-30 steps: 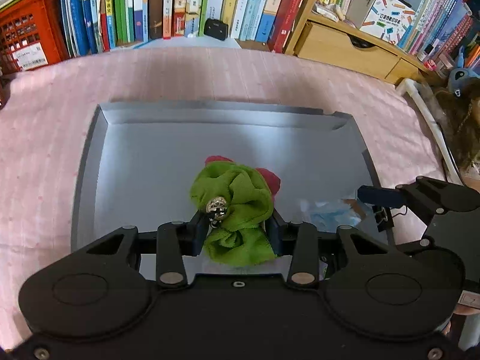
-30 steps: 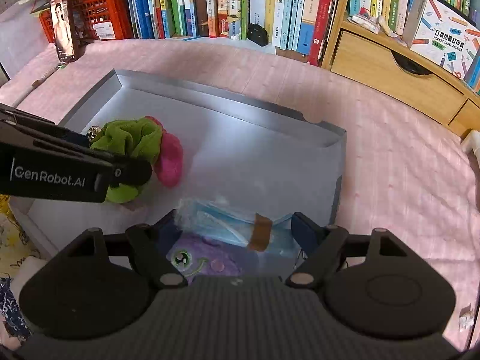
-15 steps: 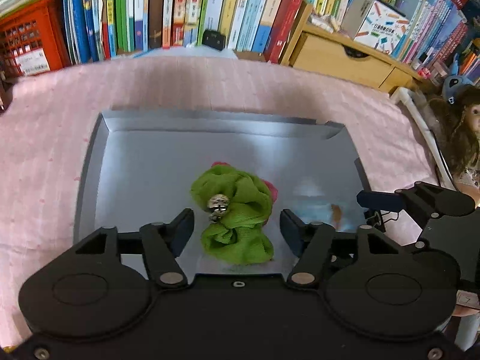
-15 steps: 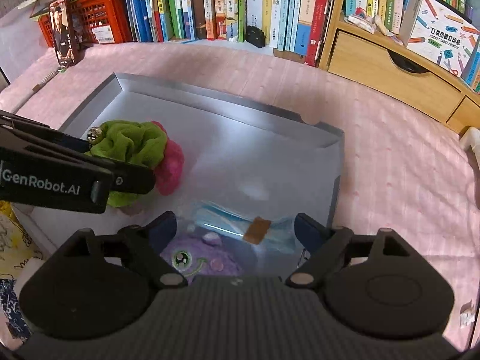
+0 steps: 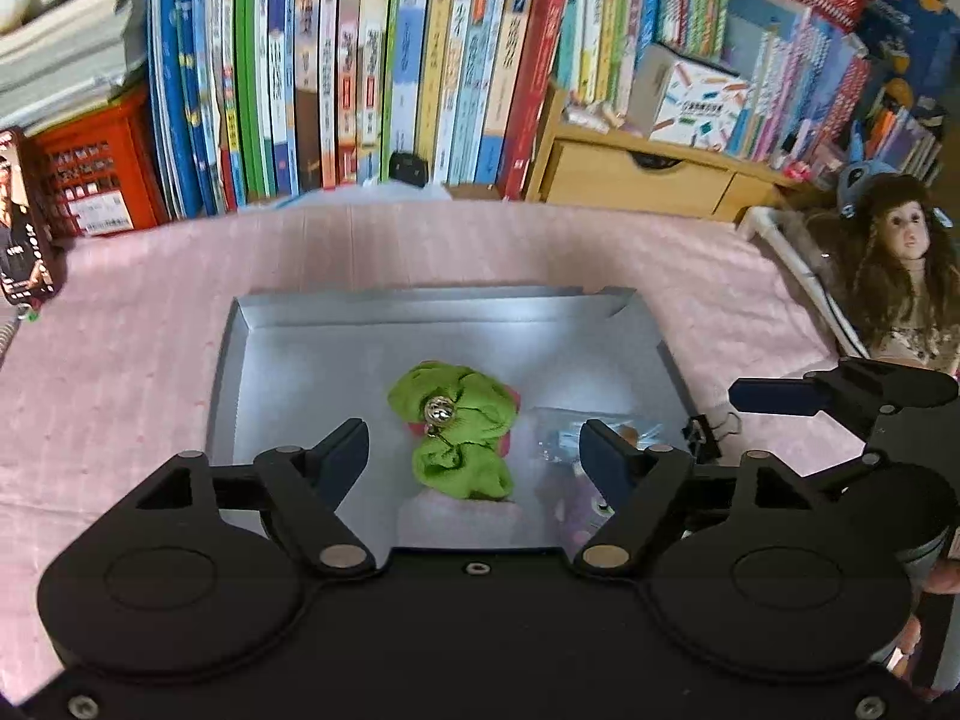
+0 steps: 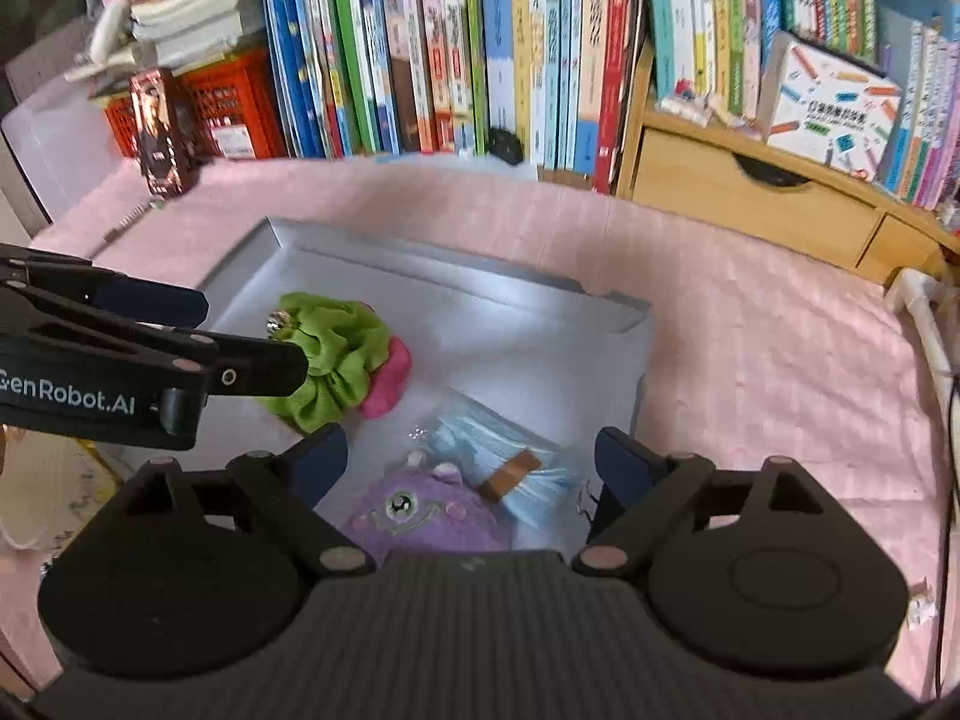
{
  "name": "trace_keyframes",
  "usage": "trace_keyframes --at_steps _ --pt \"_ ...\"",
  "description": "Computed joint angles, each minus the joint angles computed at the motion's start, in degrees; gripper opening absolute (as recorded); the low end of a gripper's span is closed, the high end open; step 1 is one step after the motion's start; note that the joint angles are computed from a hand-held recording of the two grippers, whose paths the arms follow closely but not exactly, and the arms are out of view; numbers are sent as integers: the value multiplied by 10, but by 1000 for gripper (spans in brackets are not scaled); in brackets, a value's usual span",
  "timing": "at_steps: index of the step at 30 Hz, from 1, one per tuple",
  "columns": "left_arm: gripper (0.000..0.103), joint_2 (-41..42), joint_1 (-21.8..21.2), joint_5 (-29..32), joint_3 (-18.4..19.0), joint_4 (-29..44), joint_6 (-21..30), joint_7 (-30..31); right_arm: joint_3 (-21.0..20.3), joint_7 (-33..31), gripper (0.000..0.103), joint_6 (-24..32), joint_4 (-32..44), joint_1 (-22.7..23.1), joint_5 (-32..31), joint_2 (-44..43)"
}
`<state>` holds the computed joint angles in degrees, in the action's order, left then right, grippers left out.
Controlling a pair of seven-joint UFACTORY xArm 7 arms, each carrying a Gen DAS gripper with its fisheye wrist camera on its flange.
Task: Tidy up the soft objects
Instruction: 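Withdraw both tools from the tray toward the remaining items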
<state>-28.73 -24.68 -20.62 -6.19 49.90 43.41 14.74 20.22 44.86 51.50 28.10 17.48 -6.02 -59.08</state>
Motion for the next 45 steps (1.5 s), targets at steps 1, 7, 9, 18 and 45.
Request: trace_keyframes --at_steps 1,7,9,18,45 --pt "76 -12 -3 -4 3 -6 1 5 1 4 95 4 -4 4 1 -16" --pt "77 -92 -24 -27 19 -51 5 32 16 20 96 44 -21 17 3 -105" --pt "78 -121 -33 -34 24 -68 7 42 23 26 96 61 -27 22 6 -136" --pt "79 -256 -65 -45 28 -151 7 73 67 50 97 140 -34 45 22 -244" --pt "82 -727 -148 -29 -58 -395 80 -67 216 113 97 312 -10 60 55 -378"
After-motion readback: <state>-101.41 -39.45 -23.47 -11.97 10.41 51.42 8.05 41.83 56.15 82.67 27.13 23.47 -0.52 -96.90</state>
